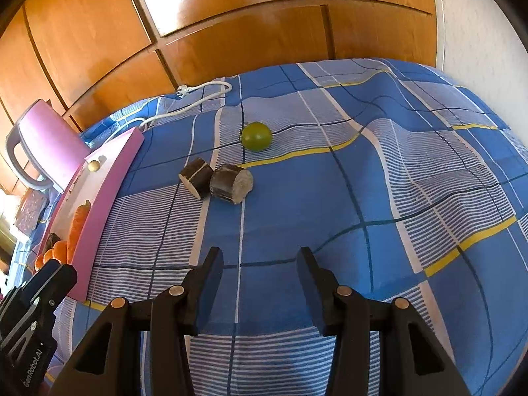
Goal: Organize fruits
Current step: 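Grasp one dark cylinder piece with the right gripper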
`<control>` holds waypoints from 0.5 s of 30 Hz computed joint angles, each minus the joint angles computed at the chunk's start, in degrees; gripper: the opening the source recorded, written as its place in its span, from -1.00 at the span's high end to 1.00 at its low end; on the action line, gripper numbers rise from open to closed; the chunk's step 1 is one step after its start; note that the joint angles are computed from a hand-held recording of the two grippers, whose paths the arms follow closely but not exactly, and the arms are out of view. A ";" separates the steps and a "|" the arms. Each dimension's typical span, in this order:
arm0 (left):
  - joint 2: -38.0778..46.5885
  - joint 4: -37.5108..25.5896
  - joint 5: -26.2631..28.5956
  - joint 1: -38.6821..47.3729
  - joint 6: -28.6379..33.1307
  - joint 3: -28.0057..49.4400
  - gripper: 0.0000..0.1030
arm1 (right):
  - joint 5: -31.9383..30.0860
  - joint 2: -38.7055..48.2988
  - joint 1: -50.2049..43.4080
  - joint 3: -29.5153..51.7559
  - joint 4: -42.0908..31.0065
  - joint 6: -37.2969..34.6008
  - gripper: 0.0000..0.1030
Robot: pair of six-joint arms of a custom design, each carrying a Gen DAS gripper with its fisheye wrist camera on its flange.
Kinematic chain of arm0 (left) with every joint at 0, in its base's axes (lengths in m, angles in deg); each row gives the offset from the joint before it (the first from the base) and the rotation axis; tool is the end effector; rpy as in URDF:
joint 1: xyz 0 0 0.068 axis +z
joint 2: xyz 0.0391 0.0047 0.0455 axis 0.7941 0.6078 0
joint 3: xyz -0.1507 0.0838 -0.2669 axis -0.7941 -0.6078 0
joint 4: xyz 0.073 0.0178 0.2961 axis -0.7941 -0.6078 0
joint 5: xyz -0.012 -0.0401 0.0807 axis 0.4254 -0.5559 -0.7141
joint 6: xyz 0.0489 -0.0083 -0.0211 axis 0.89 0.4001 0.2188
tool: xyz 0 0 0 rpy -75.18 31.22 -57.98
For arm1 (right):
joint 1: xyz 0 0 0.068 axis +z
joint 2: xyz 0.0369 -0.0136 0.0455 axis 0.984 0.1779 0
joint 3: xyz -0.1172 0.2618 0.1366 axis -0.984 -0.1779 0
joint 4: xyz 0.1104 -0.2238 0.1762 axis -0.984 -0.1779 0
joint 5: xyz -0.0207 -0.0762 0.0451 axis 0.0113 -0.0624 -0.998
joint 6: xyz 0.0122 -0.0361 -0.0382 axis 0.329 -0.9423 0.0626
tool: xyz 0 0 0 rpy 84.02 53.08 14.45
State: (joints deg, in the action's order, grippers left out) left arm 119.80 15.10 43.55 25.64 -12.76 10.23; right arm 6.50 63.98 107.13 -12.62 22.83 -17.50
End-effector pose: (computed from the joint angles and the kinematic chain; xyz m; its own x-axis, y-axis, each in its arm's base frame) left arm 0.1891 -0.0772 0.1749 -0.6645 -0.1220 -0.7372 -0.2045 0.9786 0.0224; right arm 0.2815 0.1476 0.1470 -0.8054 -0.0353 -0.5917 -0.2240 0.9423 0.2487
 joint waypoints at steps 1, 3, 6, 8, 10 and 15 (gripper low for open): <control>0.49 0.30 0.26 0.11 -0.03 0.08 0.40 | -0.20 0.19 -0.16 0.01 0.19 -0.09 0.08; 1.25 0.55 0.28 -0.07 -0.32 0.23 0.40 | -0.52 0.38 -0.31 -0.04 0.53 -0.04 0.08; 2.31 1.11 0.59 -0.09 -0.19 0.36 0.40 | -0.84 0.65 -0.38 -0.16 1.32 0.08 0.08; 3.24 1.60 0.82 -0.12 -0.15 0.51 0.40 | -1.16 0.97 -0.50 -0.02 1.56 0.11 0.08; 4.10 2.06 1.01 -0.23 -0.23 0.67 0.40 | -1.33 1.18 -0.54 0.01 2.02 0.05 0.08; 5.65 3.94 2.48 0.40 0.25 0.37 0.40 | -1.89 2.06 -0.37 0.70 2.85 -0.37 0.08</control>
